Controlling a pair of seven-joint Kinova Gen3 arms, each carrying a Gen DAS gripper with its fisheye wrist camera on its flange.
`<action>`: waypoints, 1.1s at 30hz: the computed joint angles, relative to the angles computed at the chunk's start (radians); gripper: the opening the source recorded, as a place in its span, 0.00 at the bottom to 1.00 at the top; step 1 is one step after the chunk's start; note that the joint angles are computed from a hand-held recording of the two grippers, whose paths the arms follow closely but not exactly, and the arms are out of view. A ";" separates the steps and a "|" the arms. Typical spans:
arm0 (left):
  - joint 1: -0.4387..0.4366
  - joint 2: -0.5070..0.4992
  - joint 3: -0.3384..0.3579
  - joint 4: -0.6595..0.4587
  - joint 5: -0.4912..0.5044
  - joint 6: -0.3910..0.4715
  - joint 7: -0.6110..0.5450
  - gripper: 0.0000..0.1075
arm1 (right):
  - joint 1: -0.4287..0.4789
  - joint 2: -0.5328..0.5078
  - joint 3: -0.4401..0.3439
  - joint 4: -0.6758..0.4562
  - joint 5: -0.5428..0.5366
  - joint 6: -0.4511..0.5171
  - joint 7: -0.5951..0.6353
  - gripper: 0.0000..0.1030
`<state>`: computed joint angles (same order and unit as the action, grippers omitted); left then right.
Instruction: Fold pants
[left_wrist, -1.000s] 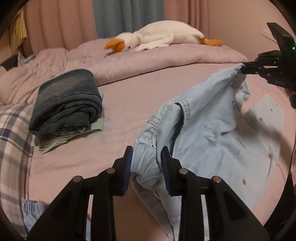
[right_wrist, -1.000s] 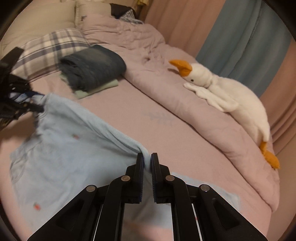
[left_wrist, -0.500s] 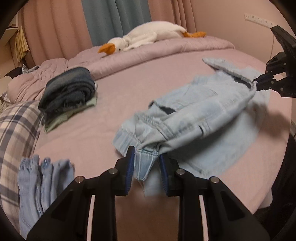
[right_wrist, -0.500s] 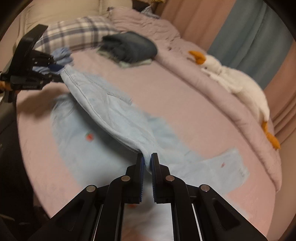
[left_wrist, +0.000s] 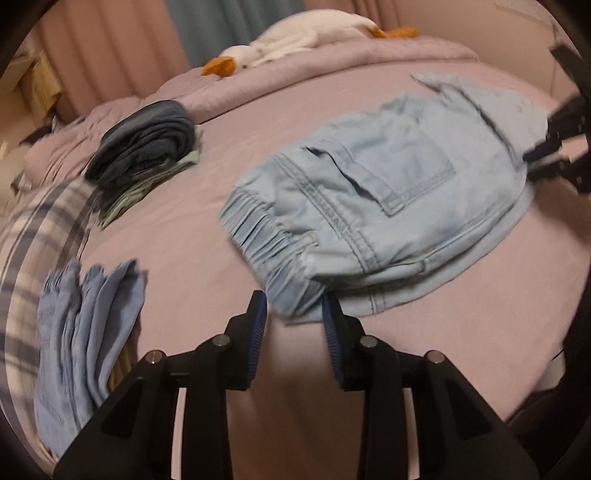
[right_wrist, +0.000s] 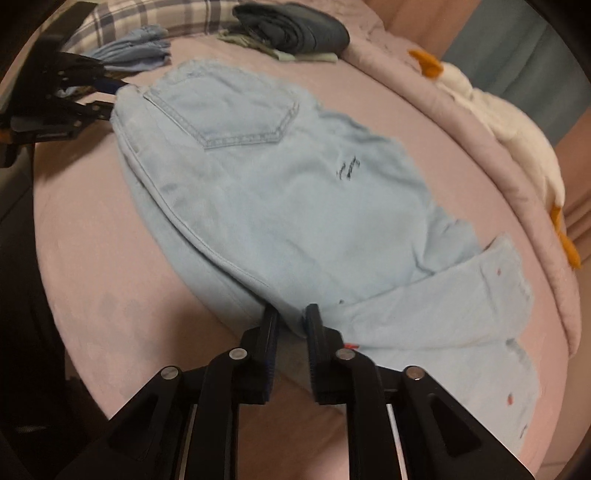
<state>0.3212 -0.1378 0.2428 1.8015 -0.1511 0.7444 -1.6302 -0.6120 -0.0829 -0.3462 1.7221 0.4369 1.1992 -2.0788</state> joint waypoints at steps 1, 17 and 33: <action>-0.004 -0.015 -0.015 -0.003 0.038 0.004 -0.011 0.31 | -0.004 -0.022 0.021 0.004 -0.026 -0.021 0.007 0.19; 0.415 0.225 -0.161 -0.179 0.023 0.006 0.157 0.45 | 0.147 -0.122 0.201 0.114 -0.415 -0.280 0.098 0.45; 0.294 0.417 0.015 -0.451 0.364 0.066 -0.061 0.44 | 0.532 0.163 0.344 -0.256 -0.449 -0.129 0.053 0.46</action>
